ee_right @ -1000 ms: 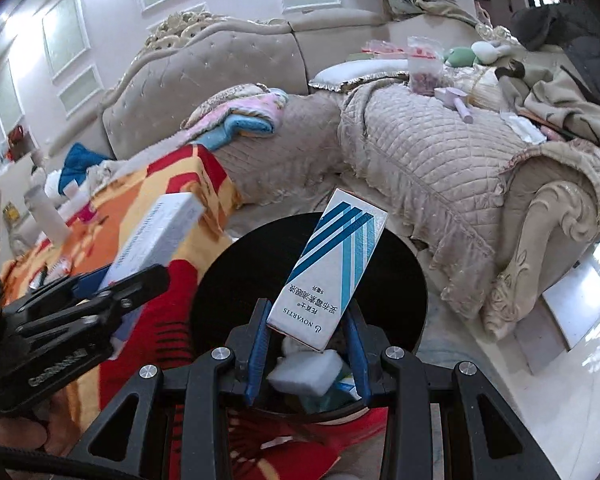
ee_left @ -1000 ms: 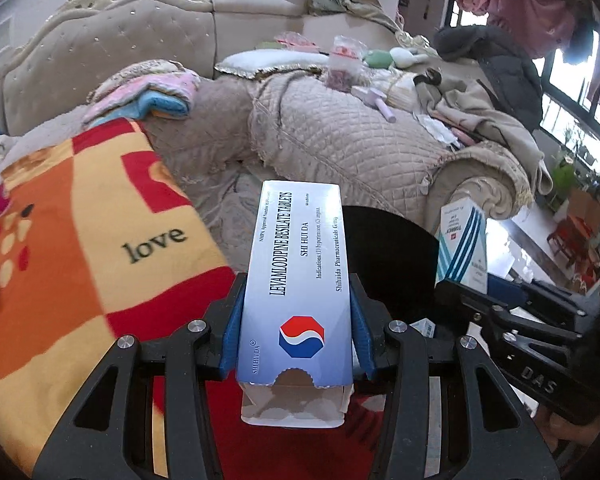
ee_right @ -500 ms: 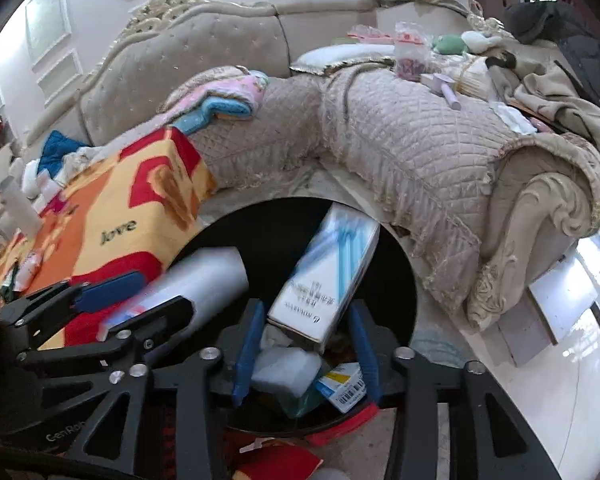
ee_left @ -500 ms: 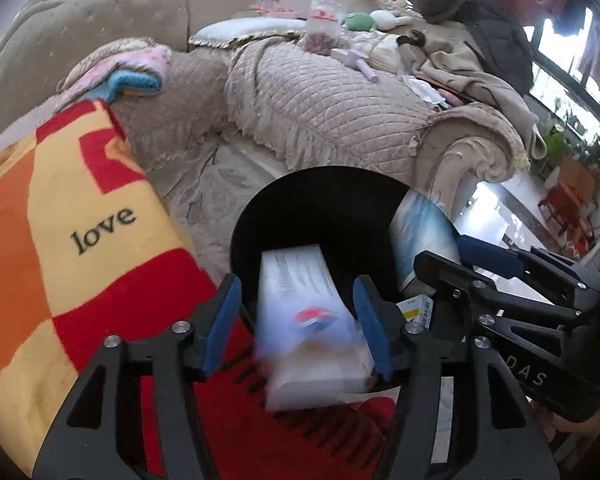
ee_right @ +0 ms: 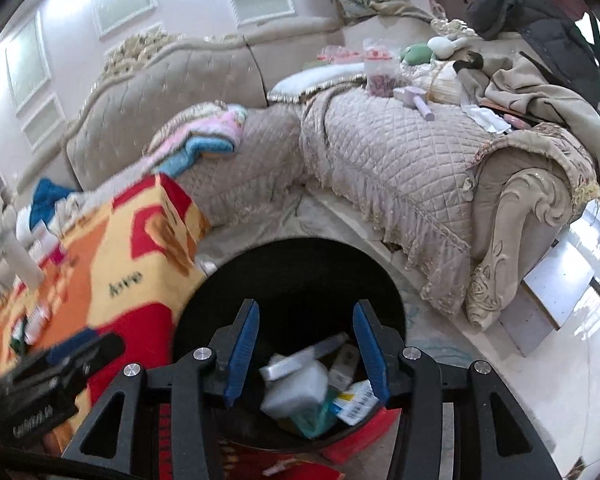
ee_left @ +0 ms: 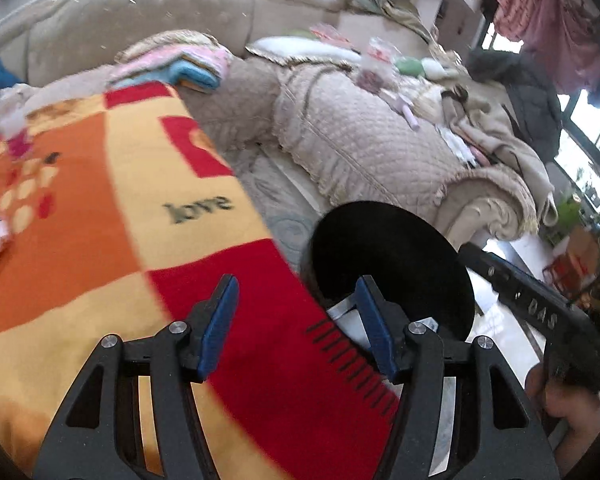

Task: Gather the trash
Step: 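Move both open tools back over the items on the bed, then grasp the orange snack stick with the left tool while the right tool grasps the white snack packet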

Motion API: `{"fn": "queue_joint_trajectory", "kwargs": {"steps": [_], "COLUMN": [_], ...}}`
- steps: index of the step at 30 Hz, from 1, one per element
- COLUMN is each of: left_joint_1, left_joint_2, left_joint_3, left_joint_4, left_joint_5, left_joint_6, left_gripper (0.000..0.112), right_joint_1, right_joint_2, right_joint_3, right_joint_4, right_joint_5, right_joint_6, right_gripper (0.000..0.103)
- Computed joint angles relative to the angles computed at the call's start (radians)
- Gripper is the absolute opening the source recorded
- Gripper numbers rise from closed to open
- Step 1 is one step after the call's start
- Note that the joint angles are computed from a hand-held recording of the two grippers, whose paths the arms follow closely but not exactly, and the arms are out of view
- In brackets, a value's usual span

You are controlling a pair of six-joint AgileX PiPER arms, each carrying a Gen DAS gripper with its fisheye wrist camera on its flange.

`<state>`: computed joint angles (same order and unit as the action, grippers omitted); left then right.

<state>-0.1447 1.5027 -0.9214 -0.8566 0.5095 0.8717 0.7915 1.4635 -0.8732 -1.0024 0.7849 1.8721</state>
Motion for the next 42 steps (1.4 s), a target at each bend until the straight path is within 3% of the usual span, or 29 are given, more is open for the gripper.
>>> {"fn": "queue_joint_trajectory", "kwargs": {"steps": [4, 7, 9, 14, 18, 21, 26, 29, 33, 35, 37, 39, 42], "left_joint_1": [0.164, 0.386, 0.514, 0.786, 0.949, 0.994, 0.961, 0.895, 0.816, 0.827, 0.854, 0.897, 0.965], "left_joint_2": [-0.143, -0.203, -0.189, -0.015, 0.230, 0.366, 0.383, 0.366, 0.411, 0.438, 0.456, 0.447, 0.389], "left_joint_3": [0.060, 0.017, -0.018, -0.106, -0.288, -0.426, -0.429, -0.406, -0.434, -0.453, -0.481, -0.470, -0.378], "left_joint_4": [-0.040, -0.088, -0.104, -0.116, -0.083, -0.014, -0.020, 0.005, 0.108, 0.115, 0.100, 0.045, -0.009], "left_joint_5": [0.083, 0.228, 0.277, 0.260, 0.243, 0.287, 0.319, 0.278, 0.153, 0.168, 0.222, 0.261, 0.255], "left_joint_6": [0.048, 0.131, 0.208, 0.446, 0.454, 0.389, 0.456, 0.453, 0.356, 0.322, 0.305, 0.325, 0.359], "left_gripper": [0.060, 0.061, 0.063, 0.069, 0.069, 0.069, 0.069, 0.069, 0.068, 0.047, 0.018, 0.018, 0.018], "right_joint_1": [0.089, 0.148, 0.178, 0.209, 0.212, 0.216, 0.221, 0.225, 0.234, 0.230, 0.224, 0.215, 0.214], "right_joint_2": [0.028, 0.089, 0.148, 0.308, 0.419, 0.501, 0.629, 0.680, 0.701, 0.692, 0.679, 0.675, 0.671], "right_joint_3": [-0.050, -0.131, -0.204, -0.395, -0.521, -0.616, -0.786, -0.860, -0.891, -0.876, -0.853, -0.848, -0.843], "right_joint_4": [-0.085, -0.119, -0.122, -0.079, -0.005, 0.054, 0.164, 0.207, 0.213, 0.214, 0.213, 0.222, 0.211], "right_joint_5": [0.035, 0.026, 0.026, -0.037, -0.083, -0.090, -0.067, -0.042, -0.019, -0.030, -0.047, -0.057, -0.059], "right_joint_6": [0.126, 0.117, 0.065, -0.110, -0.236, -0.320, -0.472, -0.534, -0.549, -0.539, -0.517, -0.514, -0.486], "right_gripper": [0.047, 0.048, 0.049, 0.052, 0.053, 0.053, 0.053, 0.053, 0.053, 0.053, 0.053, 0.053, 0.053]}}
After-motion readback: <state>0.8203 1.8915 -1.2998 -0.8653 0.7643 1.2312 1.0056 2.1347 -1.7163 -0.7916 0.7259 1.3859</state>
